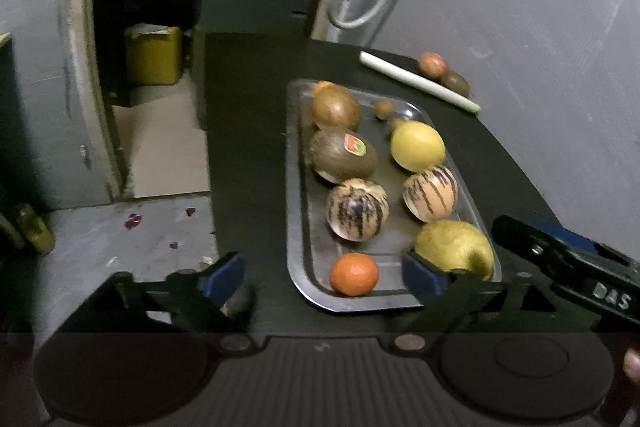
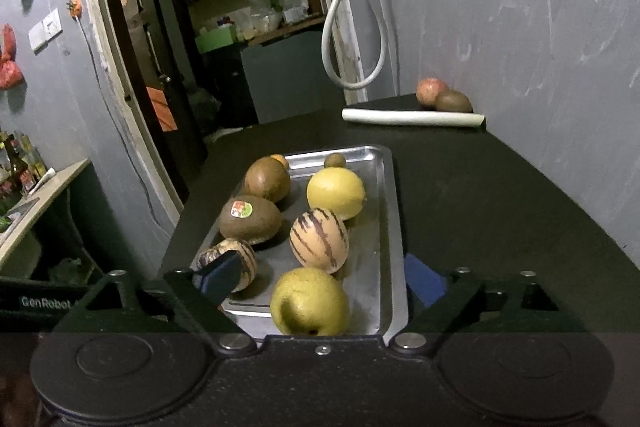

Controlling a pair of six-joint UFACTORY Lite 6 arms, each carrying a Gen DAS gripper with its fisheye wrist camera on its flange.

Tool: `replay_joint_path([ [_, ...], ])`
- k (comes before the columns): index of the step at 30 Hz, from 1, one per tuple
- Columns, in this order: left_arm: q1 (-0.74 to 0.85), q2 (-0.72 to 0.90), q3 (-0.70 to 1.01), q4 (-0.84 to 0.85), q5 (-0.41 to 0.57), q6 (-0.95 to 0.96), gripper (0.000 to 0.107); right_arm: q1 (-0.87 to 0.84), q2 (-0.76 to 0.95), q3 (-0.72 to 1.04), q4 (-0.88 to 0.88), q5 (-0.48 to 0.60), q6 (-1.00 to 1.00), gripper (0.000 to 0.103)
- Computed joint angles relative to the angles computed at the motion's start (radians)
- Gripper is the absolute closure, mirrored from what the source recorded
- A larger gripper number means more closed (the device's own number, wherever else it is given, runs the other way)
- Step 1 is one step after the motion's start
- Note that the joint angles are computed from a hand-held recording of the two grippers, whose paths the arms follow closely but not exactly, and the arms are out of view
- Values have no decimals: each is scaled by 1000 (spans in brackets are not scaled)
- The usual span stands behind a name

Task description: Organize fruits

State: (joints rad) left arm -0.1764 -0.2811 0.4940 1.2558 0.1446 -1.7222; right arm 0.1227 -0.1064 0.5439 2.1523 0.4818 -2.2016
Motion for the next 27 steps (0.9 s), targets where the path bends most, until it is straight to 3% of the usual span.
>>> replay_joint_path([
  [5,-83,-98,-21,-161,153,51,5,-63,-87,-42,-140,41,91,1],
  [15,-437,-325,-90,-263,553,-110,5,-264,-303,-135,-474,197,297,1],
  [22,-760,-338,-73,-313,834,-274,5,-470,-446,-196,-680,375,389,1],
  [27,-946,-308,-50,-352,976,-380,5,-634,-504,-227,-793,509,398,1],
])
